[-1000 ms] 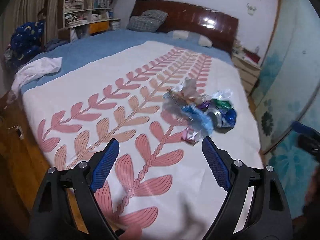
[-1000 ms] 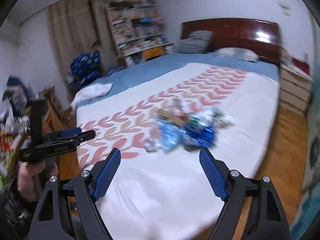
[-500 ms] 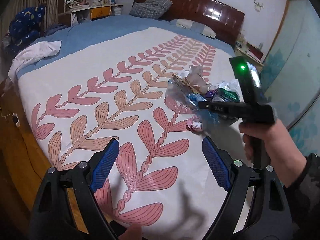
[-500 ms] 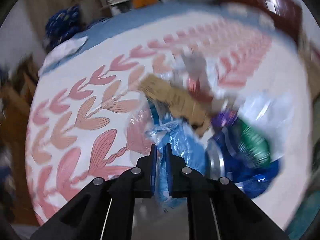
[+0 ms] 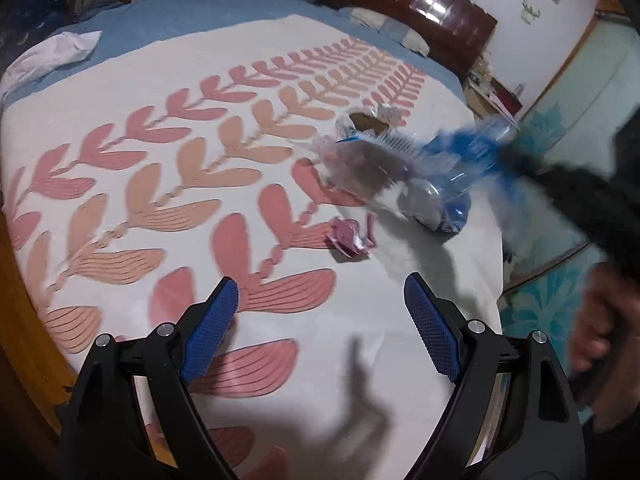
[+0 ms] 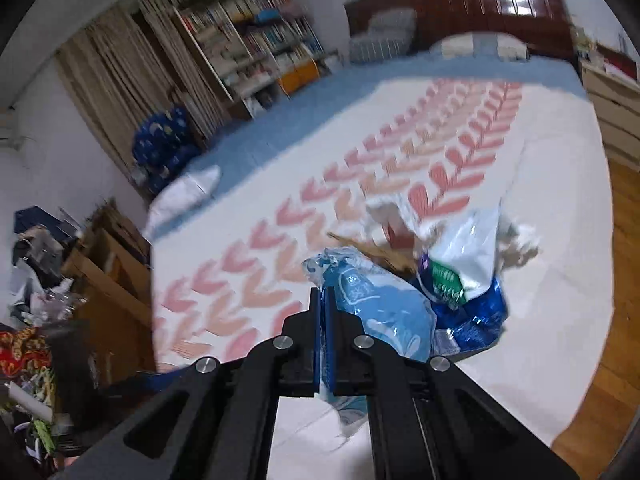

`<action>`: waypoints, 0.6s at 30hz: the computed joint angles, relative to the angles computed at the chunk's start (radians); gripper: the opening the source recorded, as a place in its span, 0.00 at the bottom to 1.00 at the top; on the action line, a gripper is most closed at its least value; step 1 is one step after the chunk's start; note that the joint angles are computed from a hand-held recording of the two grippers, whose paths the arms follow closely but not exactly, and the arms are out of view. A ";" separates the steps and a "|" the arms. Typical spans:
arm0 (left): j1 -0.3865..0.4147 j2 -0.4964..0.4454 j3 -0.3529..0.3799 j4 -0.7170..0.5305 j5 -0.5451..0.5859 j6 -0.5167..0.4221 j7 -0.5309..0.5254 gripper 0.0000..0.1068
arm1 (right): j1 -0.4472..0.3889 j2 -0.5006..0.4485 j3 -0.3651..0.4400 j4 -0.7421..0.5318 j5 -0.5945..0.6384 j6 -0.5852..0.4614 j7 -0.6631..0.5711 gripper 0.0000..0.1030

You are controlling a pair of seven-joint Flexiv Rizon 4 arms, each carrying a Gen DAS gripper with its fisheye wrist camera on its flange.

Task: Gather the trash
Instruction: 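Grasp the blue plastic bag with the right tool while the left tool grasps pink paper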

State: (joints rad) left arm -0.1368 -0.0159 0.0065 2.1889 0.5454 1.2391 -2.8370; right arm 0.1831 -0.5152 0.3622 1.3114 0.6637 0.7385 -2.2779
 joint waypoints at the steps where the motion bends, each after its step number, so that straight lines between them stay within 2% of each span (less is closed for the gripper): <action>1: 0.000 -0.012 -0.005 -0.012 -0.012 -0.011 0.021 0.79 | -0.033 0.022 0.018 -0.004 0.031 -0.027 -0.027 0.03; 4: -0.010 -0.038 -0.009 -0.040 -0.041 -0.051 0.069 0.79 | -0.096 0.079 0.030 -0.022 0.111 -0.109 -0.083 0.03; 7: -0.009 -0.079 0.005 -0.037 -0.106 0.005 0.130 0.79 | -0.149 0.131 0.015 -0.037 0.198 -0.197 -0.124 0.03; 11: -0.036 -0.134 0.035 -0.112 -0.066 -0.061 0.129 0.79 | -0.212 0.182 -0.027 -0.039 0.303 -0.303 -0.149 0.03; 16: -0.039 -0.223 0.066 -0.153 -0.117 0.009 0.166 0.79 | -0.252 0.217 -0.106 -0.011 0.355 -0.388 -0.148 0.03; 17: -0.035 -0.245 0.071 -0.150 -0.134 0.062 0.177 0.72 | -0.255 0.224 -0.119 0.001 0.358 -0.386 -0.153 0.03; 18: -0.030 -0.261 0.069 -0.146 -0.164 0.092 0.202 0.59 | -0.259 0.233 -0.131 0.017 0.353 -0.383 -0.162 0.03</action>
